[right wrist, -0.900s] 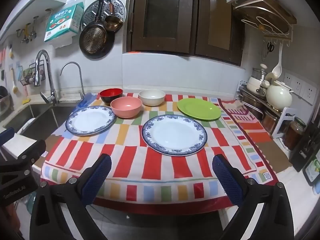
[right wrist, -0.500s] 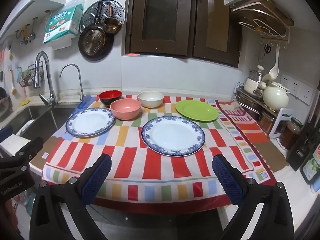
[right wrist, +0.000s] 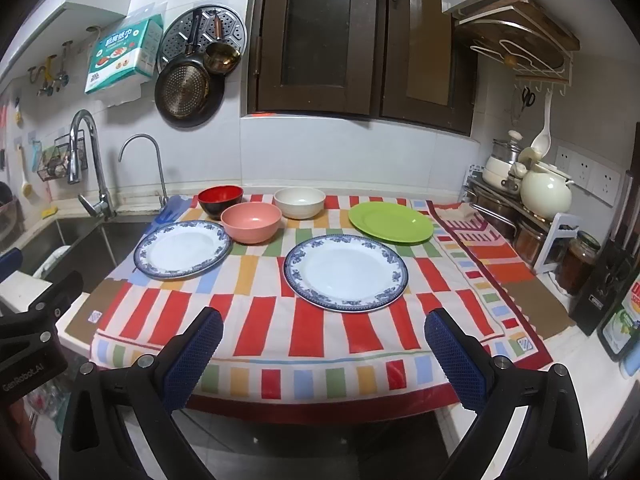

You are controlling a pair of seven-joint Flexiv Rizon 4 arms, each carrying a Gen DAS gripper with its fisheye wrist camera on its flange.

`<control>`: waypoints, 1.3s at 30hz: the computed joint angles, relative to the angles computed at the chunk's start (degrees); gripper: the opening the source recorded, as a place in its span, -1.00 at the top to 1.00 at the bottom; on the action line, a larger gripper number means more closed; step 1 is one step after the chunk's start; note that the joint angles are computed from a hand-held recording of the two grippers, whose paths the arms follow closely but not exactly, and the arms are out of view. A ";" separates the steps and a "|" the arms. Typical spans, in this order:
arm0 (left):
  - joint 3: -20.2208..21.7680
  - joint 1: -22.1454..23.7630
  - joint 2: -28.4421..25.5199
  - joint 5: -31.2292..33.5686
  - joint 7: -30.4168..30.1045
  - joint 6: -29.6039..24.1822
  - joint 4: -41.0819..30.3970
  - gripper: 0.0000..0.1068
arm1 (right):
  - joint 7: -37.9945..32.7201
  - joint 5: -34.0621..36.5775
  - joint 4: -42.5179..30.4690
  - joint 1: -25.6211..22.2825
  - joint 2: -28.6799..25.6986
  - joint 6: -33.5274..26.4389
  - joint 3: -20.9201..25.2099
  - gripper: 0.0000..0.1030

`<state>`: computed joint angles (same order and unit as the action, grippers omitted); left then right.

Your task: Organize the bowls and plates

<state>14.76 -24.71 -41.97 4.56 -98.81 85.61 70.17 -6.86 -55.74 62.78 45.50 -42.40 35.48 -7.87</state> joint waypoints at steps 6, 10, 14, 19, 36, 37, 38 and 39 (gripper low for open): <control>-1.30 0.98 0.38 -0.26 1.18 0.67 0.64 -0.93 | 0.25 0.25 -0.24 0.28 -0.07 -0.90 0.09 -0.99; -1.97 1.46 0.38 -0.84 2.13 0.63 0.69 -0.93 | 0.48 0.10 -0.23 0.44 0.00 -1.25 0.03 -0.99; -2.20 1.70 0.40 -1.24 2.72 1.52 1.07 -0.93 | 0.68 -0.07 -0.61 0.75 -0.18 -2.05 -0.03 -0.99; -2.51 1.88 0.47 -2.20 3.76 2.15 1.64 -0.93 | 0.79 -0.27 -0.83 0.91 -0.23 -2.41 -0.05 -0.99; -2.68 1.74 0.81 -4.76 6.17 3.52 3.22 -0.93 | 0.65 -0.37 -1.05 1.12 -0.22 -2.68 0.04 -0.99; -2.84 1.82 0.89 -4.85 6.35 3.58 3.36 -0.93 | 0.55 -0.30 -1.16 1.15 -0.25 -2.80 0.06 -0.99; -3.03 1.94 0.95 -4.94 6.57 3.66 3.46 -0.93 | 0.64 -0.33 -1.08 1.16 -0.23 -2.77 0.04 -0.99; -3.03 1.93 0.98 -5.04 6.68 3.70 3.54 -0.93 | 0.65 -0.34 -1.04 1.15 -0.21 -2.75 0.04 -0.99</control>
<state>11.73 -22.78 -40.99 -0.49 -92.13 89.31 73.71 -6.22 -56.08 61.74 46.65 -42.61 32.74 -7.83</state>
